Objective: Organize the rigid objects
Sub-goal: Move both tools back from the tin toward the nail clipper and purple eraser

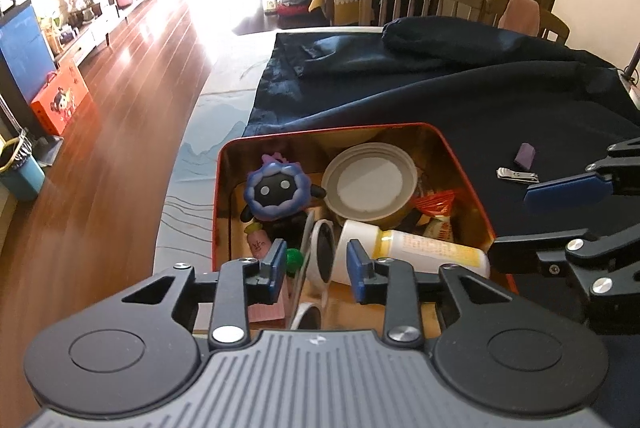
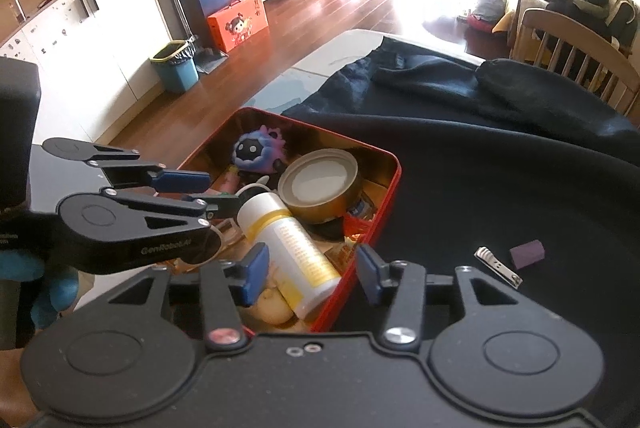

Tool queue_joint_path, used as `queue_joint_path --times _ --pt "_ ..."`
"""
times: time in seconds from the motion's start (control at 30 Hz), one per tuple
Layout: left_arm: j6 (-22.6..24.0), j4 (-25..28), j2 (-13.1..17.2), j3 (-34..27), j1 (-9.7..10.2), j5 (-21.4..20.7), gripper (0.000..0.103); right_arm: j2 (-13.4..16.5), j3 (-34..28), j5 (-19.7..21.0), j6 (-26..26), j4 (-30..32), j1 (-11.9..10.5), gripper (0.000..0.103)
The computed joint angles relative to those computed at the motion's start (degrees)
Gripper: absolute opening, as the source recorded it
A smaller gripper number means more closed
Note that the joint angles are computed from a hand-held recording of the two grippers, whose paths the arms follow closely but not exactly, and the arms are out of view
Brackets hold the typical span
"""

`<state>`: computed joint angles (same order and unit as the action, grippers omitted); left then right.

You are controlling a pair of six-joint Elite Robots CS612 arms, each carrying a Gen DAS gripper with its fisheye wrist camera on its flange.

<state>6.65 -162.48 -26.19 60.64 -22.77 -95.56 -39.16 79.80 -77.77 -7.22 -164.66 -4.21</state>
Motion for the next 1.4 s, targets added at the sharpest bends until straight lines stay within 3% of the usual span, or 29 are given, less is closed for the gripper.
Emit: queue_joint_path --times 0.1,0.13,0.43,0.6,1.03,1.4 --pt "-1.0 -2.0 -0.8 1.6 -0.18 -0.1 0.068 -0.8 1.5 0.4 -0.1 -1.8 -0.3 0.052" --pt "-1.4 -3.4 -1.0 2.3 -0.21 -0.3 0.070 -1.1 1.9 0.5 -0.1 -2.2 -0.4 0.052" --pt "-2.5 -5.6 -2.7 4.8 -1.33 0.0 0.071 -2.9 5.4 1.5 -0.4 -4.8 -1.9 0.066" --pt "-2.6 -8.9 -3.5 6.6 -2.51 1.5 0.080 -3.8 7.3 2.5 -0.4 -6.1 -3.1 0.073" --pt "-3.9 -9.9 -3.6 7.2 -5.48 -2.4 0.080 -5.9 12.6 4.7 -1.6 -11.0 -7.8 0.100" --pt "-6.6 -7.8 -1.1 3.3 -8.19 -2.4 0.082 -4.5 10.3 5.5 -1.1 -8.2 -11.5 0.100"
